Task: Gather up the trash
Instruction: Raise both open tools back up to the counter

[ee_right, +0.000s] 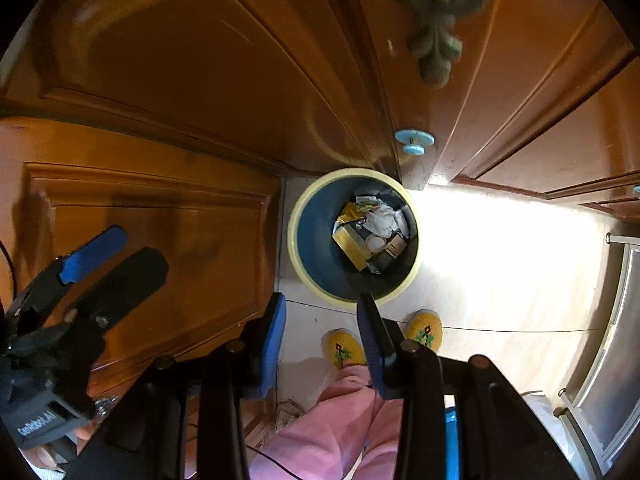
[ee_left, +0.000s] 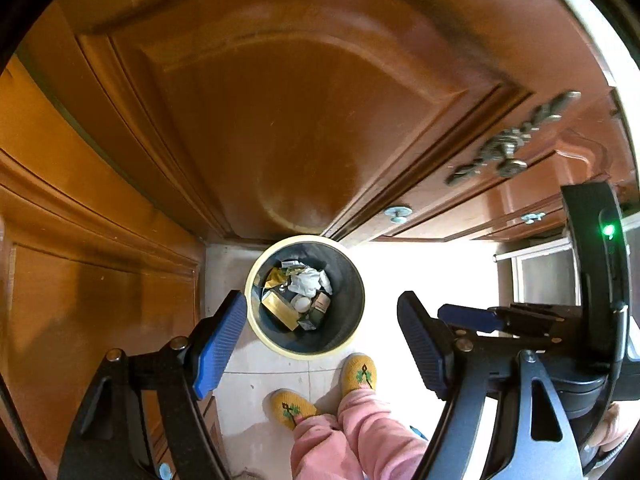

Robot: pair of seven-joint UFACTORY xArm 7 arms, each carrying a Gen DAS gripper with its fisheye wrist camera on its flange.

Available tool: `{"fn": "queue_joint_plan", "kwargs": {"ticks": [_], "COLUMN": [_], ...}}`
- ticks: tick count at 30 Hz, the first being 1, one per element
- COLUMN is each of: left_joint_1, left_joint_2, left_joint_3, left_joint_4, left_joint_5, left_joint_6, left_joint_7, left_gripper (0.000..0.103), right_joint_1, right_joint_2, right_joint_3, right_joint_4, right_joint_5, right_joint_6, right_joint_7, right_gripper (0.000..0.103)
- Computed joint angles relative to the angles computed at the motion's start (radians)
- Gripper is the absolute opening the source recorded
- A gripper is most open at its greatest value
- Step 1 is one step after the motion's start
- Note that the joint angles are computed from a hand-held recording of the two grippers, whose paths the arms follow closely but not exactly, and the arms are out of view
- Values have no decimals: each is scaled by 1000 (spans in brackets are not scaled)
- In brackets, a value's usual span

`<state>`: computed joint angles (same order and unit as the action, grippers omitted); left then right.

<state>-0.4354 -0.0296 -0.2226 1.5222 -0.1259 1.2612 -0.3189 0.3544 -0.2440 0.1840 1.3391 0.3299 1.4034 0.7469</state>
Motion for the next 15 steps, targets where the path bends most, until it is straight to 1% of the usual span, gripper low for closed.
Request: {"fn": "queue_joint_plan", "kwargs": {"ticks": [4, 9, 10, 14, 15], "left_joint_1": [-3, -11, -16, -47, -62], "left_joint_2": [-2, 34, 49, 128, 164], "left_joint_3": [-2, -7, -9, -14, -15], "left_joint_4": [85, 274, 332, 577, 672], "left_joint_5": [9, 38, 47, 89, 104], "left_joint_6": [85, 244, 282, 412, 454], "left_joint_7": [1, -18, -21, -20, -19], "left_gripper": [76, 76, 76, 76, 76], "right_joint_1": [0, -3, -3, 10, 17], "right_joint_2": [2, 33, 43, 114, 147], "right_joint_3": [7, 21, 25, 45, 54], "right_joint_4": [97, 276, 310, 527, 611], "right_joint_5": [-31, -79, -91, -144, -169], "right_joint_6": [61, 159, 177, 284, 321], "right_joint_7": [33, 99, 110, 160, 175], "right_gripper": [37, 37, 37, 37, 37]}}
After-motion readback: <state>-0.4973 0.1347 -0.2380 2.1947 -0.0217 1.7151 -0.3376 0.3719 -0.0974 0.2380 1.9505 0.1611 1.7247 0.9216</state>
